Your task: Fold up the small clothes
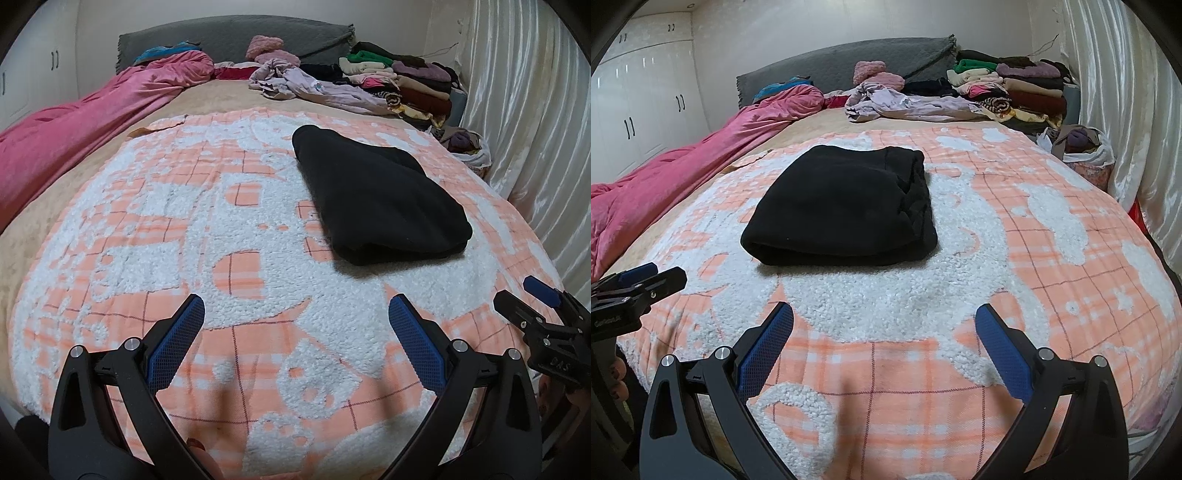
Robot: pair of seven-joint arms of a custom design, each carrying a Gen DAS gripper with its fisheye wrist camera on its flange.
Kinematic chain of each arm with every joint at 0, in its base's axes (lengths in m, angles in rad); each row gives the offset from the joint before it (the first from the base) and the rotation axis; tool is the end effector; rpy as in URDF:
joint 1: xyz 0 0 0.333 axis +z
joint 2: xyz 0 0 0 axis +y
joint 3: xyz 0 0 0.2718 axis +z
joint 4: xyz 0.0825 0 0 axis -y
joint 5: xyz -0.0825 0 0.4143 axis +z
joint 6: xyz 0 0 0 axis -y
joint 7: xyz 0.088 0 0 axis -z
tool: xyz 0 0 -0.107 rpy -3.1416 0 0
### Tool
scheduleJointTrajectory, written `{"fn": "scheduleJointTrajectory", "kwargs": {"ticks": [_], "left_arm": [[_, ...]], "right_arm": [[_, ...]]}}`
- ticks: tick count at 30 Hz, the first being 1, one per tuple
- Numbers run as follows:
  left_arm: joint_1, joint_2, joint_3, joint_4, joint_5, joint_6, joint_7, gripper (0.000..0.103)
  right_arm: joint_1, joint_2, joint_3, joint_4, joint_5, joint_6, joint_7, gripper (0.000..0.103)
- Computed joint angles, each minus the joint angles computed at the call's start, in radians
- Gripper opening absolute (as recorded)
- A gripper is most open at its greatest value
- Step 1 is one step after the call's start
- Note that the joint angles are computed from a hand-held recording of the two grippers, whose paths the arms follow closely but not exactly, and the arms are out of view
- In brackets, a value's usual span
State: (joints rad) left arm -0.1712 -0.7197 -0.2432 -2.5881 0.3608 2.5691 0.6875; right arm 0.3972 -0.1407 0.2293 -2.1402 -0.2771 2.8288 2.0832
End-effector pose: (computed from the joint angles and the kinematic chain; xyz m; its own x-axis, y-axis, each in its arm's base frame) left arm 0.4021 -0.1864 0.5134 0.1880 -0.9768 0.1029 -0.6781 -0.2048 -0.7058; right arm 0.4697 0.3623 0.5047 0.3841 -0.9182 -0.0968 -0.6436 -0.1911 -0.7411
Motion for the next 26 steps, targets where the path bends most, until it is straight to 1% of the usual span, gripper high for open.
{"fn": "scheduleJointTrajectory", "kwargs": {"ticks": [5, 8, 10, 12, 14, 15, 18, 19, 20, 21, 22, 24, 25, 26], "left_arm": [[-0.001, 0.004, 0.001, 0.006, 0.001, -0.004, 0.009, 0.094], [-0.012, -0.005, 0.016, -0.004, -0.015, -0.014, 0.021, 0.094], [-0.014, -0.019, 0.031, -0.017, -0.034, -0.029, 0.023, 0.094], [-0.005, -0.046, 0.043, -0.04, -0.046, -0.036, 0.02, 0.094], [0.011, -0.084, 0.061, -0.071, -0.05, -0.032, 0.024, 0.094], [0.022, -0.109, 0.072, -0.091, -0.051, -0.031, 0.029, 0.094], [0.074, -0.188, 0.109, -0.145, -0.054, -0.036, 0.041, 0.094], [0.11, -0.214, 0.122, -0.16, -0.048, -0.056, 0.046, 0.094], [0.134, -0.231, 0.131, -0.168, -0.047, -0.071, 0.051, 0.094], [0.168, -0.249, 0.152, -0.18, -0.044, -0.089, 0.063, 0.094], [0.197, -0.258, 0.161, -0.186, -0.042, -0.103, 0.069, 0.094], [0.301, -0.266, 0.182, -0.192, -0.01, -0.142, 0.078, 0.094], [0.356, -0.257, 0.19, -0.185, 0.009, -0.158, 0.079, 0.094], [0.396, -0.242, 0.195, -0.174, 0.022, -0.171, 0.079, 0.094]], "right_arm": [[-0.01, -0.012, 0.003, -0.011, -0.021, -0.014, 0.035, 0.098], [-0.024, -0.024, 0.01, -0.021, -0.054, -0.031, 0.077, 0.098], [-0.047, -0.047, 0.017, -0.042, -0.092, -0.047, 0.139, 0.098], [-0.096, -0.094, 0.035, -0.081, -0.177, -0.081, 0.259, 0.098], [-0.138, -0.142, 0.042, -0.122, -0.223, -0.113, 0.347, 0.098], [-0.167, -0.186, 0.042, -0.16, -0.245, -0.135, 0.399, 0.098], [-0.252, -0.31, 0.038, -0.264, -0.272, -0.209, 0.5, 0.098], [-0.281, -0.35, 0.035, -0.298, -0.277, -0.229, 0.521, 0.098], [-0.316, -0.392, 0.037, -0.33, -0.287, -0.265, 0.546, 0.098], [-0.363, -0.452, 0.029, -0.378, -0.302, -0.315, 0.57, 0.098], [-0.4, -0.492, 0.025, -0.415, -0.312, -0.343, 0.587, 0.098], [-0.476, -0.562, 0.012, -0.477, -0.328, -0.432, 0.605, 0.098], [-0.516, -0.596, -0.005, -0.51, -0.328, -0.482, 0.617, 0.098], [-0.542, -0.62, -0.026, -0.54, -0.321, -0.5, 0.622, 0.098]]}}
